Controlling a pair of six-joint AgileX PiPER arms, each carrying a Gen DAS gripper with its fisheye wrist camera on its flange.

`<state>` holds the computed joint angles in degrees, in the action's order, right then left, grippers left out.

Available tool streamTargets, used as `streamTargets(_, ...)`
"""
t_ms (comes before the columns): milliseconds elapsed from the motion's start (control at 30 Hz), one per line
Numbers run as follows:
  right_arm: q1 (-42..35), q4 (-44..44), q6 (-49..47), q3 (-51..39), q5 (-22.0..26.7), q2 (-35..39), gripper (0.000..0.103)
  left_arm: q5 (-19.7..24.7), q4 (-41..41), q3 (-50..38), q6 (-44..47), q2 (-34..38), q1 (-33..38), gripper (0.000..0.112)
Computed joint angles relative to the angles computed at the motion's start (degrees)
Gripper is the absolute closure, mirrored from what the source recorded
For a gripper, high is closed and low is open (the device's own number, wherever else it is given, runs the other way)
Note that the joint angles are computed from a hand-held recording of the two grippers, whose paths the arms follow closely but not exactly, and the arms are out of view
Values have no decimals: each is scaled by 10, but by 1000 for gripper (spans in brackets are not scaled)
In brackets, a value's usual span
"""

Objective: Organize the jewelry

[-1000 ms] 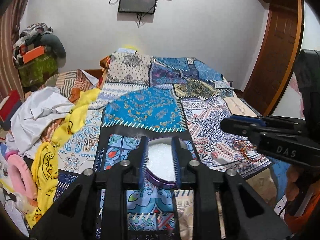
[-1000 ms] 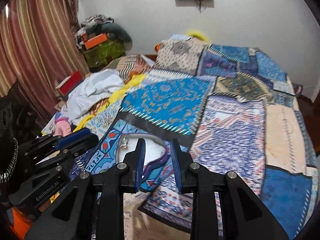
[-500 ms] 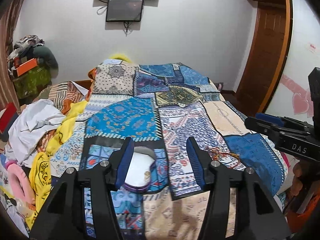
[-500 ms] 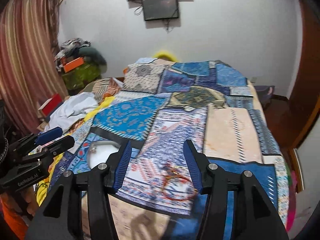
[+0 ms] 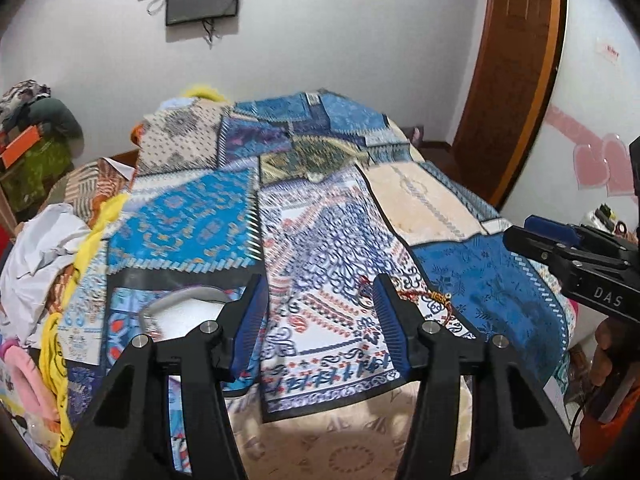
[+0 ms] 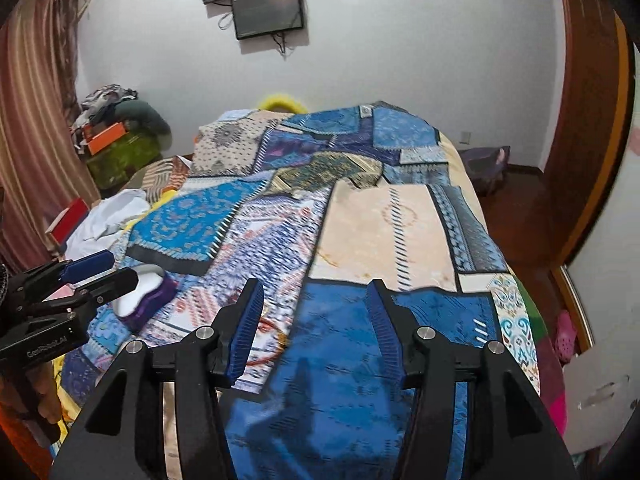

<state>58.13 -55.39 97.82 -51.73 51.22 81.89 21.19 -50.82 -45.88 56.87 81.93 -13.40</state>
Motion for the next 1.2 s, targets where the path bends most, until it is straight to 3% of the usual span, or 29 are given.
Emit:
streamTargets(233,-34,14,-3,48,-51,-10,53,-26,72,-24,-74,81,-43,59)
streamTargets(400,-63,21,-11,68,-97,-3,53,-33,85,-39,-78,120,-61,59)
streamTargets(633,-88,28,-20,80,-140,8,53,-43,35,-51,-17,149,-85,65)
streamTargets(900,-102,30,-28,81,-163,15,53,-33,-16,-69,28,169,-92,91)
streamTargets(1200,-86,17,-47,52,-177,29,53,-12,-63,-49,72,148,-71,91)
